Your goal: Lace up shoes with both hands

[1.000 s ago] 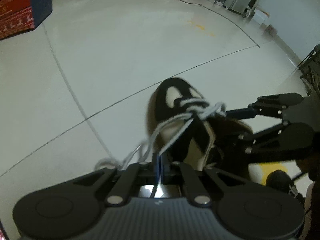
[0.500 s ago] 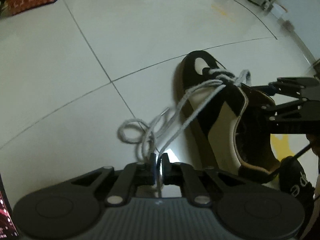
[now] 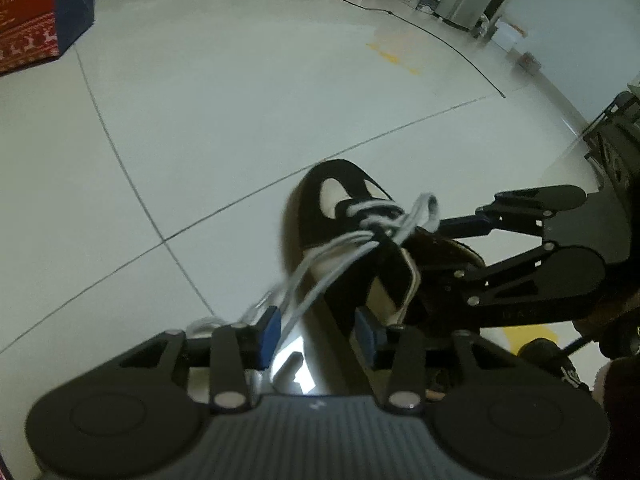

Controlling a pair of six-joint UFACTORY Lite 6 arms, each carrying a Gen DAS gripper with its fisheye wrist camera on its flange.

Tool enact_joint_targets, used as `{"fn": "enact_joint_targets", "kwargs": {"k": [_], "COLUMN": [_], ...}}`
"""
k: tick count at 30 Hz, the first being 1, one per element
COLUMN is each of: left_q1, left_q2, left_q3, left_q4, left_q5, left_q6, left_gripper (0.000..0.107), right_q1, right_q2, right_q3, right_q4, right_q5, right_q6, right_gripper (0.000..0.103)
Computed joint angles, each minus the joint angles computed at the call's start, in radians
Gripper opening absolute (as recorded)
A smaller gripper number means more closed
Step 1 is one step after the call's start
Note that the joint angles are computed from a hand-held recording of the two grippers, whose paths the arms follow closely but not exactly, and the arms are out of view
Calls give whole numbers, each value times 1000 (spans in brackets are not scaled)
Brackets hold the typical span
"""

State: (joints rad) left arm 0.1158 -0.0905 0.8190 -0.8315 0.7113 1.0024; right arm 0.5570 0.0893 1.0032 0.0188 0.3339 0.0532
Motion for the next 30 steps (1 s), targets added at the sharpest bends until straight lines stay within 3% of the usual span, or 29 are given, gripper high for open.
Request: {"fn": "enact_joint_targets", "kwargs": {"k": [10, 11, 12, 13, 21, 27, 30], "left_q1": [-53, -46, -41, -49, -22, 56, 87], "left_q2": [44, 45, 48, 51, 5, -17, -12], "left_q3": [39, 37, 37, 37, -7, -65, -87], "left_q4": [-37, -49, -54, -37, -31, 38, 152], "left_q5": [-35, -25, -15, -25, -55, -36, -65], "left_q6": [63, 72, 76, 60, 15, -41, -158], "left_gripper": [33, 25, 7, 1, 1, 1, 0], "right_q1": [-8, -5, -3, 0, -9, -7, -13], "right_q2": [-50, -47, -44, -41, -46, -51, -45], "right_q3": [-19, -16, -14, -13, -24, -30, -25], "right_q4": [66, 65, 60, 54, 53, 39, 64], "right_q5": [-6, -5, -6, -7, -16, -18, -18], "right_q6": [-51, -53, -51, -48, -44, -29, -64], "right_gripper": [51, 49, 49, 48, 49, 50, 51]}}
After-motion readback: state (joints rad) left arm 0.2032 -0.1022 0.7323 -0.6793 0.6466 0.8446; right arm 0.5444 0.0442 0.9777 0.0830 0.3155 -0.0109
